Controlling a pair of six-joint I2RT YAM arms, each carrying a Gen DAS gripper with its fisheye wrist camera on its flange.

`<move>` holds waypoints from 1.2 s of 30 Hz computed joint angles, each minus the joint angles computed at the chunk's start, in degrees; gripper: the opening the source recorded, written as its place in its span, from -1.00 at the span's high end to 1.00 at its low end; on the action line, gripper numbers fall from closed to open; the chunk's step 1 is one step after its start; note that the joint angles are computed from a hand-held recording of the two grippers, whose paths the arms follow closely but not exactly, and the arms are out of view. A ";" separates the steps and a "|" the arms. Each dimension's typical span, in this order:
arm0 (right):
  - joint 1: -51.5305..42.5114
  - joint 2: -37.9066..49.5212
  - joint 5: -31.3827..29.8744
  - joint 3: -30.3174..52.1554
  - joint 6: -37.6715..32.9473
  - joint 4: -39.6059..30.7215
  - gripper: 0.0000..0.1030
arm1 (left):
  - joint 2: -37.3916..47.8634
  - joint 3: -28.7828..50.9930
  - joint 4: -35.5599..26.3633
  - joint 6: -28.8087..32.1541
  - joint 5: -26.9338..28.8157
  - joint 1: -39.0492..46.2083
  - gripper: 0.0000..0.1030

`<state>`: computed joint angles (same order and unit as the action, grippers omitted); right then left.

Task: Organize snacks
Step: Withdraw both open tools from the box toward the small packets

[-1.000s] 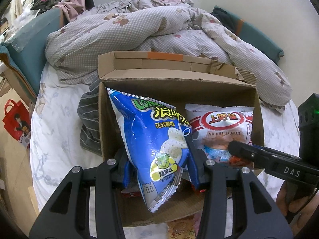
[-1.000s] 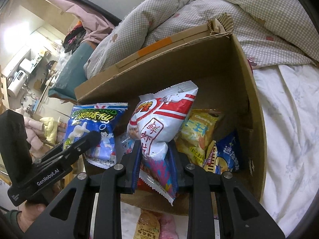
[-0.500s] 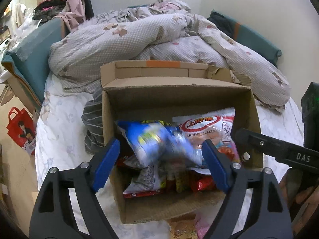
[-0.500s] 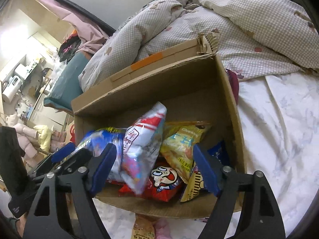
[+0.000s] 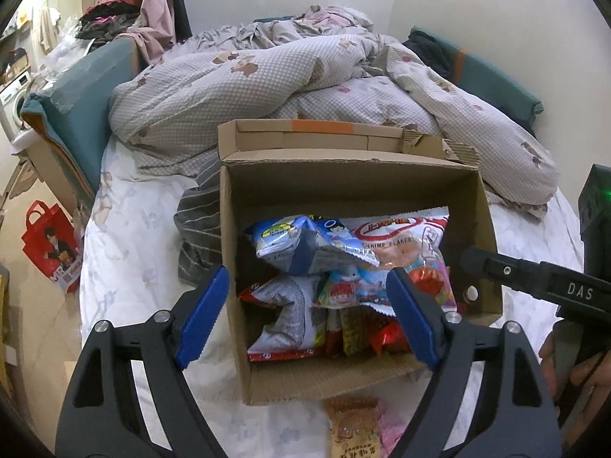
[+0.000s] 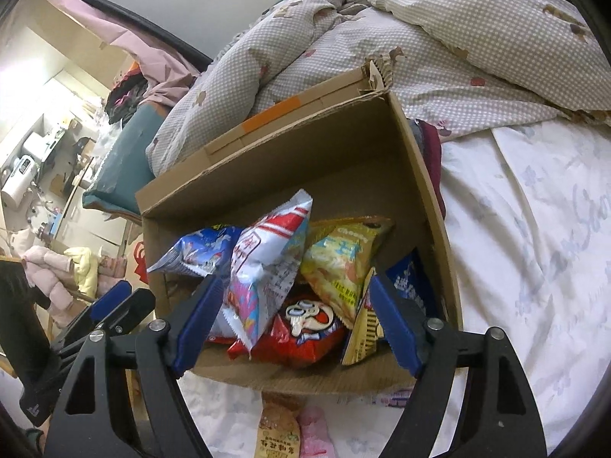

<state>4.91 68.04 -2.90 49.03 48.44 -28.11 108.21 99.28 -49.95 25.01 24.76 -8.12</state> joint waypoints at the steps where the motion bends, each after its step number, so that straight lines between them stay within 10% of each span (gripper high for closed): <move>1: 0.44 -0.40 0.31 -0.07 0.24 -0.30 -0.58 | -0.22 -0.04 -0.27 0.07 0.35 0.13 -0.59; 22: 9.52 -15.74 3.47 -8.24 14.81 -8.64 -0.58 | -6.54 -8.11 -7.22 3.89 3.32 8.16 -0.59; 36: 15.96 -23.00 5.93 -14.44 25.36 -14.25 -0.58 | -3.51 -25.05 -4.68 4.30 -9.73 0.31 -0.59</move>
<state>20.87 45.03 3.03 34.59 73.80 -42.36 104.70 74.23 -54.62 29.31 15.03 -7.80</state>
